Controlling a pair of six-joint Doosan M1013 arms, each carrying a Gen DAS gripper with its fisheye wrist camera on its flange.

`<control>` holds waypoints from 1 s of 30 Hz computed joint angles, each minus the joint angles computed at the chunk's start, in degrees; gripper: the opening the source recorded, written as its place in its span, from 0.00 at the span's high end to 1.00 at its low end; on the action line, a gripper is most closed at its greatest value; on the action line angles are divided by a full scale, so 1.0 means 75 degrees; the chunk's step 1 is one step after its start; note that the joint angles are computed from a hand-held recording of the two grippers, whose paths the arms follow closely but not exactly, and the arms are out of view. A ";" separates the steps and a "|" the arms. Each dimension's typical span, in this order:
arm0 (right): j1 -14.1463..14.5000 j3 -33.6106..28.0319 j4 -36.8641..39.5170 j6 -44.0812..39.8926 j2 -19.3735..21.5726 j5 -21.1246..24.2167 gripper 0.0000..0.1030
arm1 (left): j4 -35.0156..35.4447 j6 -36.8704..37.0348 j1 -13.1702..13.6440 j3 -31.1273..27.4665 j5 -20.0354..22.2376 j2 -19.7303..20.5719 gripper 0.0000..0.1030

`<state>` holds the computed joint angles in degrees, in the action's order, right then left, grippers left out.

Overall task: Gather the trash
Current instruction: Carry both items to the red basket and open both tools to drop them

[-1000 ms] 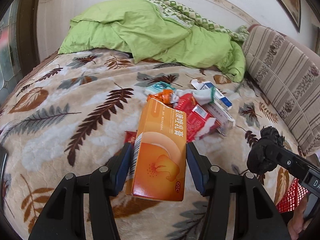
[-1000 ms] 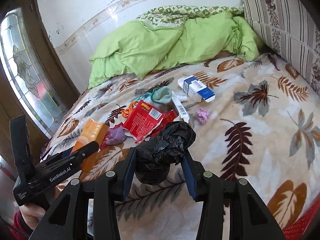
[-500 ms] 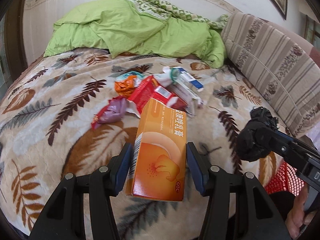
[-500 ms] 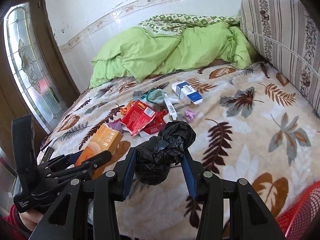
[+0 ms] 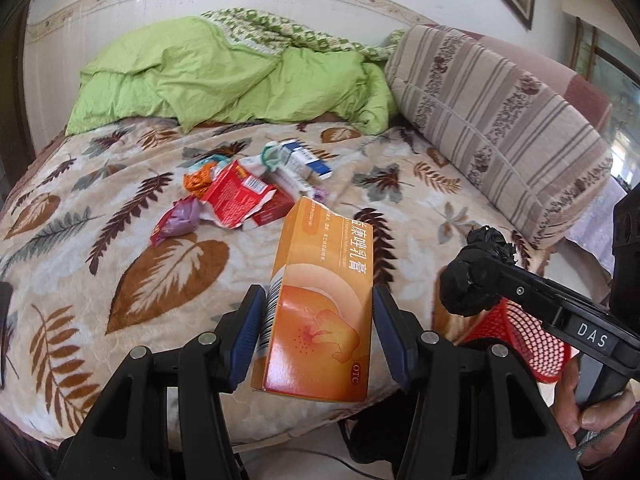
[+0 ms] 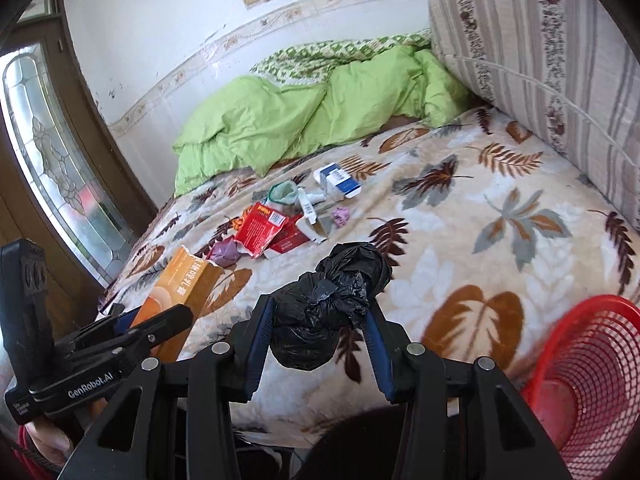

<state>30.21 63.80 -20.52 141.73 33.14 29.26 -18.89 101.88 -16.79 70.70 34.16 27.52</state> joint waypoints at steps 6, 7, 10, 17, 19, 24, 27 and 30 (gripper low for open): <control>-0.0081 0.1167 -0.1526 0.1960 -0.0832 -0.0314 0.54 | -0.0699 0.1001 -0.0244 -0.0093 0.0284 -0.0114 0.48; -0.0094 0.1376 -0.1911 0.2381 -0.0976 -0.0265 0.54 | -0.0762 0.1156 -0.0297 -0.0154 0.0350 -0.0098 0.48; -0.0163 0.1856 -0.2472 0.3184 -0.1283 -0.0045 0.54 | -0.1105 0.1669 -0.0447 -0.0379 0.0633 0.0004 0.48; -0.0448 0.2663 -0.2745 0.3959 -0.1755 0.0682 0.54 | -0.1673 0.2646 -0.0993 -0.1317 0.1971 0.0623 0.48; -0.0578 0.2867 -0.2707 0.4139 -0.1876 0.0806 0.54 | -0.1767 0.2711 -0.1140 -0.1678 0.2390 0.0858 0.48; -0.0788 0.3071 -0.2387 0.3927 -0.2011 0.1093 0.52 | -0.2173 0.2768 -0.1394 -0.2567 0.3349 0.1480 0.47; -0.0846 0.3042 -0.2189 0.3644 -0.2008 0.1225 0.38 | -0.2348 0.2768 -0.1484 -0.2970 0.3725 0.1772 0.36; -0.0888 0.3004 -0.2258 0.3646 -0.1989 0.1463 0.35 | -0.2369 0.2742 -0.1504 -0.3142 0.3881 0.1912 0.34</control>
